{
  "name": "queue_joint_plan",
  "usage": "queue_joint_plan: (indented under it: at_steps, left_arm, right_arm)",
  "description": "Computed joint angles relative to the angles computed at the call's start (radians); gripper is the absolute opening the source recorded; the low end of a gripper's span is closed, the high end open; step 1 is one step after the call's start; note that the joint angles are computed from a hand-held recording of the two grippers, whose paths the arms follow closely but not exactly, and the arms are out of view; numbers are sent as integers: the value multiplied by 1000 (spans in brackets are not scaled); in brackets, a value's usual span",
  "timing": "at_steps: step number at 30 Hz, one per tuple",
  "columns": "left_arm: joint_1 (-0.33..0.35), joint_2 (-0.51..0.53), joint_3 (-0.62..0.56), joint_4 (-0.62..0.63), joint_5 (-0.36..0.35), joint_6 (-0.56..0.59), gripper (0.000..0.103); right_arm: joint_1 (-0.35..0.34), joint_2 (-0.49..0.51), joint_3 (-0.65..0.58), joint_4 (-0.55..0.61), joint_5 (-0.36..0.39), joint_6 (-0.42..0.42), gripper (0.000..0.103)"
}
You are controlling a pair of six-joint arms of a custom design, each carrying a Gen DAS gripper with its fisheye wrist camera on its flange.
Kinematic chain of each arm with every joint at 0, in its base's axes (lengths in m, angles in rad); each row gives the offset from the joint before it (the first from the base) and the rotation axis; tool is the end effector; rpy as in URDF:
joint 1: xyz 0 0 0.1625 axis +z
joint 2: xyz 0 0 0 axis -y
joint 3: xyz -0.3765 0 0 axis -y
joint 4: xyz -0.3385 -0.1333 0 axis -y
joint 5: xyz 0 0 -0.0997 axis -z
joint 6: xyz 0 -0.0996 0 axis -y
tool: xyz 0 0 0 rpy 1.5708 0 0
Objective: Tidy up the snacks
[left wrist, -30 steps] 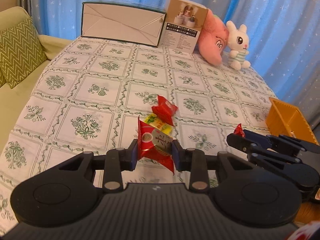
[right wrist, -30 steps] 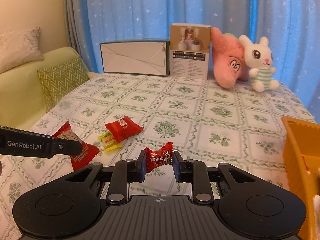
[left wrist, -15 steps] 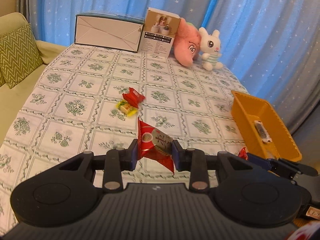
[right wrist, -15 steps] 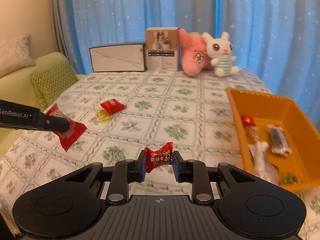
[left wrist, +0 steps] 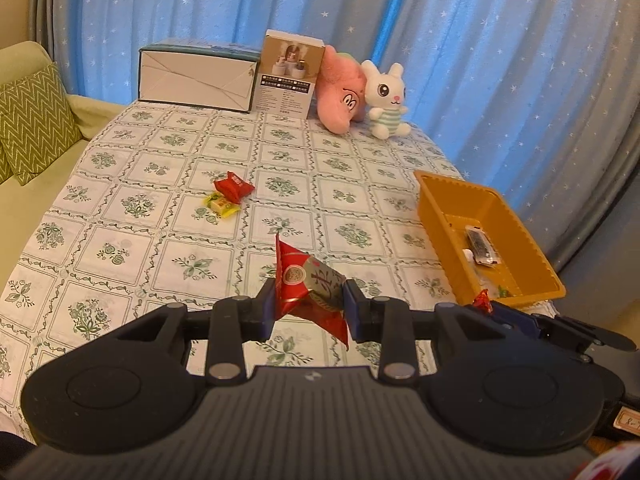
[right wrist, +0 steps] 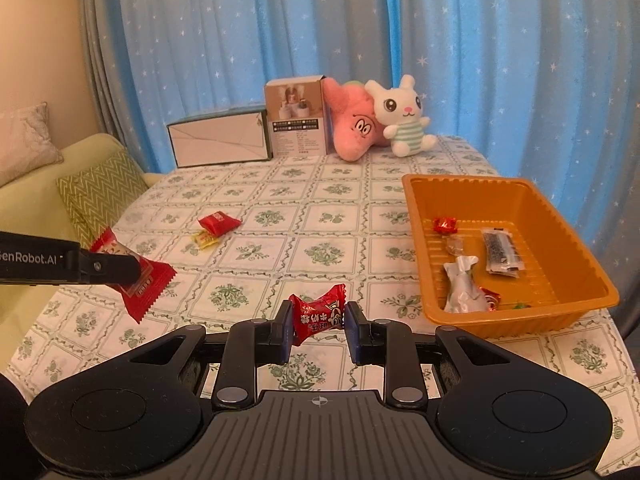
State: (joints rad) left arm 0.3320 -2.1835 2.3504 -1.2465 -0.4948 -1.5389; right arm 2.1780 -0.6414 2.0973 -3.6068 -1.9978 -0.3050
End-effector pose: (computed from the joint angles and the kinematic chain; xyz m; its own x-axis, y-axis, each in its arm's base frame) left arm -0.1009 -0.2685 0.3255 -0.8256 -0.2686 -0.4962 0.2641 0.5931 -0.7606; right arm 0.3458 -0.3364 0.0303 -0.6932 -0.5238 0.4950 -0.7186 0.5552 -0.4188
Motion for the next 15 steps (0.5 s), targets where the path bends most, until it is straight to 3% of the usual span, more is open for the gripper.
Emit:
queue_joint_plan:
  at_steps: [6,15]
  left_arm:
    - [-32,42,5,-55,-9,20,31]
    - [-6,126,37,-312,-6,196,31]
  right_arm:
    - [4,-35,27,-14,-14,2,27]
    - [-18,-93,62,-30,-47,1,27]
